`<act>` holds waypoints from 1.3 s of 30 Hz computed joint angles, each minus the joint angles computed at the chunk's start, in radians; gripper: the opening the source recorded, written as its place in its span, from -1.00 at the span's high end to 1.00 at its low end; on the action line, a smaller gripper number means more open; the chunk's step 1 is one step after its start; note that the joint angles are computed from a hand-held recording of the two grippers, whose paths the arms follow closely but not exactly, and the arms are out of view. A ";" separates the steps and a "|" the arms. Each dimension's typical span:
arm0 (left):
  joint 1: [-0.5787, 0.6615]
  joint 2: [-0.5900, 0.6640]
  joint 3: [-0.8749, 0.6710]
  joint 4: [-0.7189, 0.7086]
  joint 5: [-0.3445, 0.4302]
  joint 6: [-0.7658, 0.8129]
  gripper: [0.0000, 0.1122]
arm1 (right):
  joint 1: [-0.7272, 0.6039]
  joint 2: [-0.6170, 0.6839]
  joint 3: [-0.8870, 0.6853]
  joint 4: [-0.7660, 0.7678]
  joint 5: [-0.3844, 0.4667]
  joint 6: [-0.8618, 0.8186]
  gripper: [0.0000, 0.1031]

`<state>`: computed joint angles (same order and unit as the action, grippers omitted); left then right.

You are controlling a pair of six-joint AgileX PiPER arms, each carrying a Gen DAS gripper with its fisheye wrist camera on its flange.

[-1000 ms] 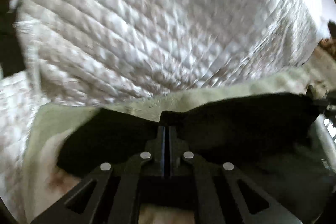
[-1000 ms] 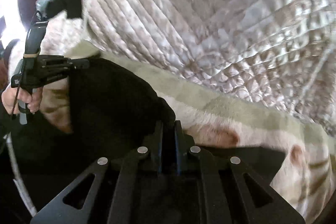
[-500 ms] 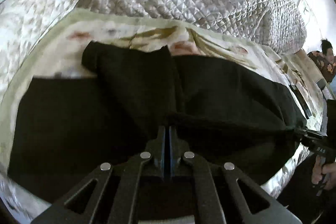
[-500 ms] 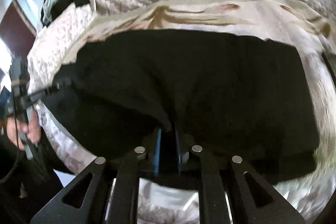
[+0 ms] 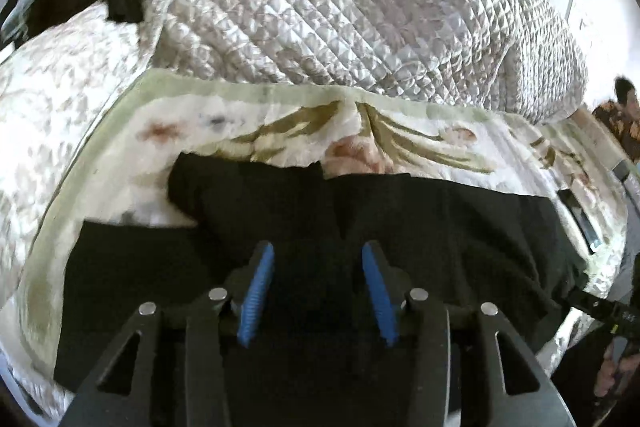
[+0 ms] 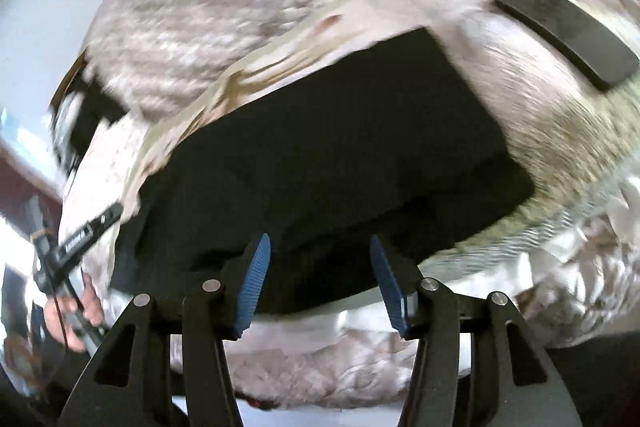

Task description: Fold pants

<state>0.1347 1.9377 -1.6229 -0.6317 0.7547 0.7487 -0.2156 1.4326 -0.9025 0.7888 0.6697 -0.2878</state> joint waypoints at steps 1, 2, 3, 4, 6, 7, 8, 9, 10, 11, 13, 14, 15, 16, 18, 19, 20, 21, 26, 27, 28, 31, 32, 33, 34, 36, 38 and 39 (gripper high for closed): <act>-0.013 0.012 -0.014 0.009 -0.007 -0.005 0.12 | -0.013 0.003 0.002 0.024 -0.004 -0.010 -0.02; -0.027 0.030 -0.035 0.031 -0.009 -0.026 0.12 | -0.025 0.000 0.007 0.028 -0.007 -0.009 -0.02; -0.044 0.056 -0.067 0.064 -0.009 -0.061 0.12 | -0.022 0.004 0.000 0.002 -0.024 0.028 -0.02; -0.055 0.077 -0.091 0.079 -0.008 -0.078 0.12 | -0.023 0.013 -0.009 -0.006 -0.032 0.045 -0.02; -0.082 0.127 -0.150 0.150 -0.009 -0.144 0.11 | -0.036 0.027 -0.016 0.022 -0.044 0.041 -0.02; -0.092 0.146 -0.171 0.187 -0.009 -0.175 0.11 | -0.038 0.037 -0.024 0.043 -0.057 0.039 -0.02; -0.101 0.169 -0.196 0.217 -0.009 -0.197 0.11 | -0.033 0.038 -0.026 0.050 -0.078 0.036 -0.02; -0.109 0.187 -0.216 0.250 -0.013 -0.221 0.11 | -0.022 0.037 -0.030 0.035 -0.106 0.054 -0.02; -0.114 0.201 -0.229 0.278 -0.019 -0.243 0.11 | -0.019 0.039 -0.029 0.040 -0.122 0.052 -0.02; -0.116 0.215 -0.242 0.300 -0.021 -0.264 0.11 | -0.020 0.046 -0.029 0.063 -0.131 0.032 -0.02; -0.117 0.240 -0.275 0.331 -0.012 -0.298 0.12 | -0.018 0.076 -0.045 0.051 -0.146 0.042 -0.02; -0.117 0.246 -0.281 0.332 -0.012 -0.300 0.12 | -0.016 0.088 -0.051 0.054 -0.154 0.038 -0.01; -0.120 0.251 -0.289 0.337 -0.014 -0.302 0.18 | -0.015 0.097 -0.054 0.062 -0.165 0.028 0.10; -0.126 0.257 -0.299 0.351 -0.014 -0.308 0.38 | -0.007 0.101 -0.057 0.035 -0.186 0.052 0.24; -0.144 0.268 -0.317 0.392 -0.015 -0.327 0.77 | 0.000 0.105 -0.057 -0.015 -0.205 0.100 0.45; -0.154 0.272 -0.324 0.415 -0.017 -0.332 0.89 | -0.001 0.107 -0.056 -0.033 -0.212 0.120 0.57; -0.159 0.266 -0.316 0.425 -0.030 -0.335 0.90 | -0.008 0.106 -0.050 -0.027 -0.214 0.116 0.60; -0.157 0.249 -0.292 0.418 -0.055 -0.340 0.91 | -0.018 0.107 -0.046 -0.003 -0.212 0.096 0.66; -0.029 0.057 -0.046 0.217 -0.233 -0.279 0.92 | -0.040 0.088 -0.019 0.088 -0.216 0.007 0.76; 0.010 0.021 0.002 0.167 -0.252 -0.257 0.92 | -0.042 0.084 -0.014 0.104 -0.217 -0.008 0.77; 0.061 -0.018 0.055 0.091 -0.266 -0.209 0.92 | -0.046 0.077 -0.007 0.121 -0.219 -0.025 0.78; 0.180 -0.077 0.169 -0.063 -0.275 -0.100 0.92 | -0.042 0.059 0.004 0.133 -0.228 -0.036 0.78; 0.210 -0.078 0.190 -0.099 -0.265 -0.071 0.92 | -0.040 0.056 0.005 0.127 -0.229 -0.028 0.78; 0.233 -0.080 0.215 -0.125 -0.257 -0.044 0.91 | -0.038 0.052 0.006 0.121 -0.230 -0.021 0.78; 0.253 -0.073 0.232 -0.148 -0.247 -0.021 0.91 | -0.035 0.048 0.006 0.106 -0.228 -0.008 0.78; 0.285 -0.047 0.247 -0.180 -0.207 -0.004 0.91 | -0.026 0.047 0.003 0.074 -0.231 0.026 0.78; 0.295 -0.035 0.259 -0.209 -0.184 -0.002 0.88 | -0.025 0.048 0.000 0.051 -0.223 0.046 0.78; 0.301 -0.028 0.258 -0.232 -0.173 0.005 0.87 | -0.029 0.050 -0.003 0.055 -0.214 0.040 0.78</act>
